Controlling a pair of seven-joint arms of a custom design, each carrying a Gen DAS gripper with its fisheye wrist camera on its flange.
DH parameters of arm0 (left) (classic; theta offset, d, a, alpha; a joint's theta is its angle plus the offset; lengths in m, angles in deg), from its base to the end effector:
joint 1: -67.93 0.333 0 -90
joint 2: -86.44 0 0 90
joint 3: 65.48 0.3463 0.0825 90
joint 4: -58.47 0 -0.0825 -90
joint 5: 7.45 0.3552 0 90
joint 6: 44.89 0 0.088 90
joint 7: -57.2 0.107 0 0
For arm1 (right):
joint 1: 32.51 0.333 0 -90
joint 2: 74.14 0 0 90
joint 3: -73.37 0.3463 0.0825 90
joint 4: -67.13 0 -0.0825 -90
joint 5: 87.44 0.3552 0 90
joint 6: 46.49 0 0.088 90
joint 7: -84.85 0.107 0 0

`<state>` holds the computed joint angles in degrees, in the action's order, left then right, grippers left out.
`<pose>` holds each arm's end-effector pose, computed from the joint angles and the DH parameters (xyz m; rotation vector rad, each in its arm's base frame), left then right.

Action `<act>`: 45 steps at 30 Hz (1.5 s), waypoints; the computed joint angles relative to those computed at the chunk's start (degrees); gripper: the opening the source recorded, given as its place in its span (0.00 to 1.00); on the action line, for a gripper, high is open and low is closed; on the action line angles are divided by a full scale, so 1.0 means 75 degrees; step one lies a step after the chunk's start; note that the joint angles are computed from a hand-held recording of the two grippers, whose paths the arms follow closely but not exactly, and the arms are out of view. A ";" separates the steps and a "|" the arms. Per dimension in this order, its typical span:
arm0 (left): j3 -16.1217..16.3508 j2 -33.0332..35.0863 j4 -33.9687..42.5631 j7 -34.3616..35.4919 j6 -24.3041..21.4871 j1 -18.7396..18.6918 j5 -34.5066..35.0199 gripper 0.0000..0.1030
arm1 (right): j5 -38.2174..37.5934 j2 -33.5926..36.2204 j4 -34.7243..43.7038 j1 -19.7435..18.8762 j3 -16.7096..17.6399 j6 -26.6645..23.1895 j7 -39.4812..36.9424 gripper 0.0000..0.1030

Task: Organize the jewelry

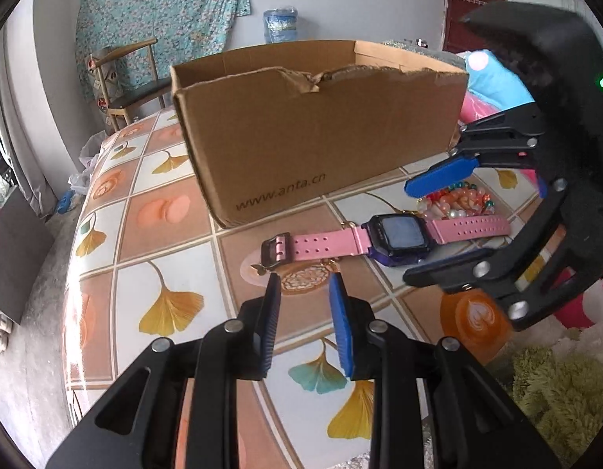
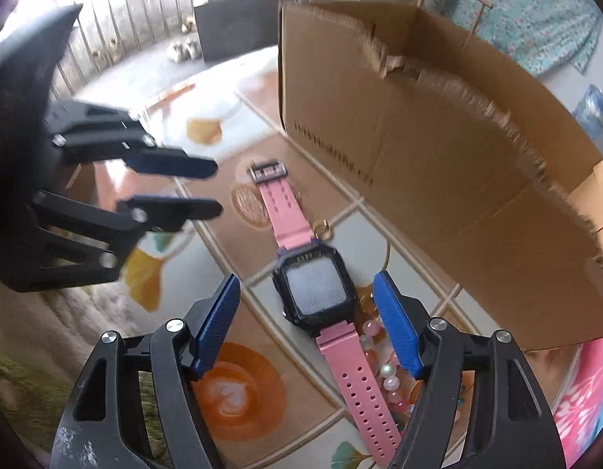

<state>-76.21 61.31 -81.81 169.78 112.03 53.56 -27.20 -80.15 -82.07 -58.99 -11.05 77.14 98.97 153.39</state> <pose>0.3825 -0.1780 0.5795 -1.2492 2.3071 -0.8725 0.4643 0.2188 0.5373 -2.4759 1.1082 -0.3618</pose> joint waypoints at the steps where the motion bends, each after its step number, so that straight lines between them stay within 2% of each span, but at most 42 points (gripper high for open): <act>1: -0.0012 -0.0006 -0.0015 0.0037 0.0031 -0.0019 0.0019 0.24 | -0.0075 0.0055 0.0008 -0.0010 0.0018 -0.0040 0.0046 0.55; 4: -0.0037 0.0027 -0.0012 0.0125 0.0047 -0.0065 0.0081 0.24 | -0.0087 0.0139 0.0038 -0.0041 0.0013 -0.0081 0.0052 0.43; 7: -0.0079 0.0087 0.0025 0.0179 0.0021 -0.0060 0.0183 0.25 | 0.0348 0.0204 0.0186 -0.0049 -0.0074 -0.0270 -0.0267 0.43; 9: -0.0089 0.0156 0.0079 0.0248 0.0056 -0.0071 0.0234 0.29 | 0.0622 0.0222 0.0263 -0.0062 -0.0114 -0.0407 -0.0600 0.43; 12: -0.0090 0.0179 0.0075 0.0461 0.0208 -0.0113 0.0315 0.37 | 0.1615 0.0336 0.0618 -0.0144 -0.0304 -0.1105 -0.1437 0.43; 15: -0.0105 0.0223 0.0073 0.0760 0.0325 -0.0174 0.0446 0.43 | 0.2643 0.0617 0.1182 -0.0356 -0.0421 -0.2196 -0.2159 0.43; 23: -0.0202 0.0352 0.0092 0.1721 0.0327 -0.0259 0.0956 0.44 | 0.3638 0.1531 0.2574 -0.1234 -0.0344 -0.4496 -0.2749 0.43; 28: -0.0501 0.0425 0.0003 0.1955 0.0594 -0.0041 0.1555 0.44 | 0.4019 0.1973 0.3167 -0.1657 -0.0246 -0.5386 -0.2719 0.42; 30: -0.0598 0.0449 -0.0052 0.1916 0.0797 0.0035 0.1760 0.44 | 0.4010 0.1964 0.3188 -0.1726 -0.0184 -0.5449 -0.2743 0.42; 34: -0.0724 0.0470 -0.0099 0.1790 0.0923 0.0130 0.2062 0.26 | 0.4062 0.1798 0.2920 -0.1753 -0.0130 -0.5413 -0.2813 0.43; 38: -0.0712 0.0344 -0.0203 0.1694 0.0975 0.0097 0.2160 0.20 | 0.4287 0.1755 0.2797 -0.1746 -0.0149 -0.5273 -0.2790 0.43; 45: -0.0065 -0.0066 -0.0131 0.2125 0.0371 -0.0610 0.1184 0.16 | 0.4949 0.1093 0.2035 -0.1791 -0.0336 -0.4979 -0.2767 0.43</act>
